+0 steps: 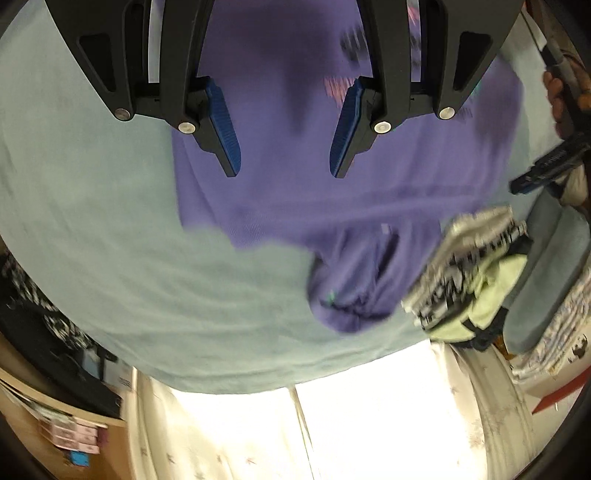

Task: Fold large clothes
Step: 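Move both open grippers to the hood, then grasp the hood with both grippers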

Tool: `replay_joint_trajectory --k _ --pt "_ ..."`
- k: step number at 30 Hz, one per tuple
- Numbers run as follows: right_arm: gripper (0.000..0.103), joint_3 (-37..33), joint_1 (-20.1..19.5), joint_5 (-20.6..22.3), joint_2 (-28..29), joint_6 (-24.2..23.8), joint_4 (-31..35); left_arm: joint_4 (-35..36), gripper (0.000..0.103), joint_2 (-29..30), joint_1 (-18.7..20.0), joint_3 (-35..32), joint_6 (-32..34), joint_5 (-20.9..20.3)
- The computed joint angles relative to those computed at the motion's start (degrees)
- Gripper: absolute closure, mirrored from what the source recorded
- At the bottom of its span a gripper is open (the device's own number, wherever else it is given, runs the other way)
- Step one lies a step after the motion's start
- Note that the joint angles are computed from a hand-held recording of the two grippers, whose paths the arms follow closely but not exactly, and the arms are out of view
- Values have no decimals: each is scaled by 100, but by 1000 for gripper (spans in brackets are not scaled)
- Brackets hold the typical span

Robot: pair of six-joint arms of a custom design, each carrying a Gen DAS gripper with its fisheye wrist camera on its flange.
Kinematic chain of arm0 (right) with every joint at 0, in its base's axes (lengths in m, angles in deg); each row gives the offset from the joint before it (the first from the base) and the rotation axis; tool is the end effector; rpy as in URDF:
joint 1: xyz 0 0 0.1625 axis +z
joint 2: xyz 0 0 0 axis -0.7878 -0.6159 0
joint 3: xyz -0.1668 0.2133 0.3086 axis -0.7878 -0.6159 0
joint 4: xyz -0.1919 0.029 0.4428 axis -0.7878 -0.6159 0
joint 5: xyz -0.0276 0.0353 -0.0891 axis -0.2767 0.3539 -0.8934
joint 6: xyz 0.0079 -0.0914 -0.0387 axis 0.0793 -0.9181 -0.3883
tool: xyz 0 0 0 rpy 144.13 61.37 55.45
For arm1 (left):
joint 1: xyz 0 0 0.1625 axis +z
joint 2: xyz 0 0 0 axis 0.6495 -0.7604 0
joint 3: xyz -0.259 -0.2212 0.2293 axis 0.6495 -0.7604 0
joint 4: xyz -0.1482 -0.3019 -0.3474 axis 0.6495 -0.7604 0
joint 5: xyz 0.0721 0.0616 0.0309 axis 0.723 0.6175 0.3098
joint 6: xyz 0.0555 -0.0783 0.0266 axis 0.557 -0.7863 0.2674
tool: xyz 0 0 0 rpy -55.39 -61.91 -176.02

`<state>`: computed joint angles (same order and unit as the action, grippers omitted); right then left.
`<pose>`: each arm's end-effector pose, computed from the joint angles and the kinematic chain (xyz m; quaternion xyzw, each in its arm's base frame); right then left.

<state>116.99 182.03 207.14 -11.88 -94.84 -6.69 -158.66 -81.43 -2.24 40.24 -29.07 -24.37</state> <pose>0.3688 -0.3618 0.1863 0.0220 -0.8693 0.3780 0.3176 -0.1745 -0.4035 0.4136 0.2106 0.8841 -0.2676 0.3201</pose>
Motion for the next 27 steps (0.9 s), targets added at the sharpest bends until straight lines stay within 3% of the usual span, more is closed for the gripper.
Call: replay_joint_trajectory --k 3,5,9,12,17,24,27 --pt "52 -642 -391 -277 171 -884 -301 -1132 62 1026 439 -439 940 -86" --pt "52 -1108 -694 -574 331 -1192 -335 -1611 60 1645 717 -790 1367 -250" --pt "52 -2141 -1287 -1175 849 -1526 -141 -1931 60 2823 1296 -1624 1657 -683" --pt "52 -3039 -1689 -1580 1419 -1683 214 -2134 60 3468 1556 -2015 1792 -573" --pt "52 -4261 -2190 -1971 2274 -1697 793 -2270 60 4061 1801 -2280 1889 -218" --pt "52 -5646 -2560 -1988 3198 -1675 1408 -2248 56 4527 2147 -2722 1873 -589" --pt "56 -5813 -2655 -2091 3273 -1640 1315 -2148 54 4643 2304 -2929 1598 -926"
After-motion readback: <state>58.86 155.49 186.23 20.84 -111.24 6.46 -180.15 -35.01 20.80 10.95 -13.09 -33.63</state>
